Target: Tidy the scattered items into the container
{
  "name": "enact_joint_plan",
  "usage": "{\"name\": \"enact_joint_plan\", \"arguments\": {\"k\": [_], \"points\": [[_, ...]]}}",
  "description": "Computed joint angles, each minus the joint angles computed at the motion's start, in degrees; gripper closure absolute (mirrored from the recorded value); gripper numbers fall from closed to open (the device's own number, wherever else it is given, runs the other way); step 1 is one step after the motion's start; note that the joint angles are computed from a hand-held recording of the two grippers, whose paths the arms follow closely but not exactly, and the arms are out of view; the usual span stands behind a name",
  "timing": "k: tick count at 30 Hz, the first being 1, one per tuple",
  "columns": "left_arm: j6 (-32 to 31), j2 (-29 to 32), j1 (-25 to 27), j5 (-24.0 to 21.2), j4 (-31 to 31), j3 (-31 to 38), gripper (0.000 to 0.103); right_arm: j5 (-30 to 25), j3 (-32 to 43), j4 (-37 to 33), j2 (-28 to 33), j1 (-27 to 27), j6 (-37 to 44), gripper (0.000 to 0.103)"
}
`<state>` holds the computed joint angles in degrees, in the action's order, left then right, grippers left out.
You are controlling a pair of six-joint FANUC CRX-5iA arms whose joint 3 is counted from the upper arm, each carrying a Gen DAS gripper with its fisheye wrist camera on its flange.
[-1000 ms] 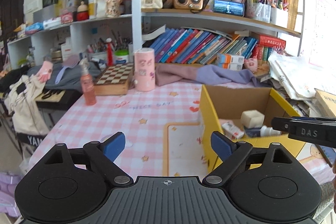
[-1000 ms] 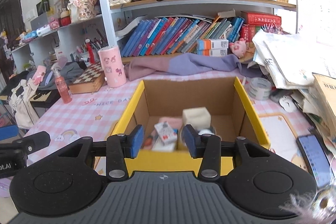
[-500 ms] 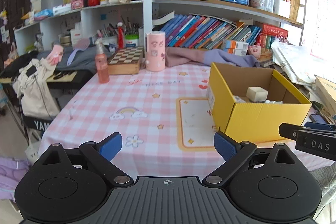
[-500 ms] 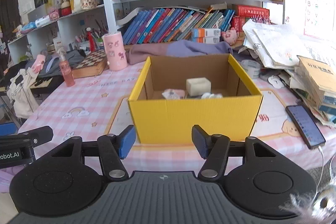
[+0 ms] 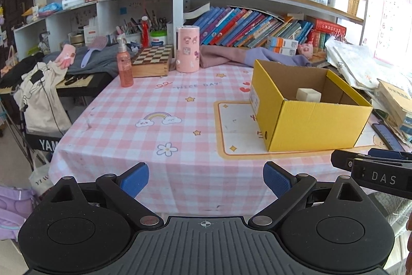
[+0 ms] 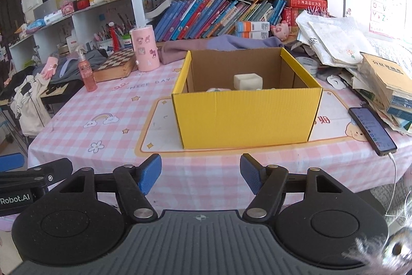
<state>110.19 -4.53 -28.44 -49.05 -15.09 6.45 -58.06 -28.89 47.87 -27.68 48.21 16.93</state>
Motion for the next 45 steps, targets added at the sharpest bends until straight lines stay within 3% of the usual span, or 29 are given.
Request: {"name": "enact_joint_plan", "arguments": {"k": [18,39,45], "points": [[-1.3,-1.2,0.4,-1.4,0.9,-1.4,0.001,-4.9,-0.6,0.1,-0.3,4.2,-2.3,0.010],[-3.8,-1.1,1.6,-2.1,5.0,-2.2,0.000,-4.7,-0.1,-2.0,0.0,3.9,-0.5,0.006],[-2.8,-0.3,1.0,-3.7,3.4,-1.0,0.000,-4.7,0.2,-2.2,0.2,3.8,-0.1,0.006]]}}
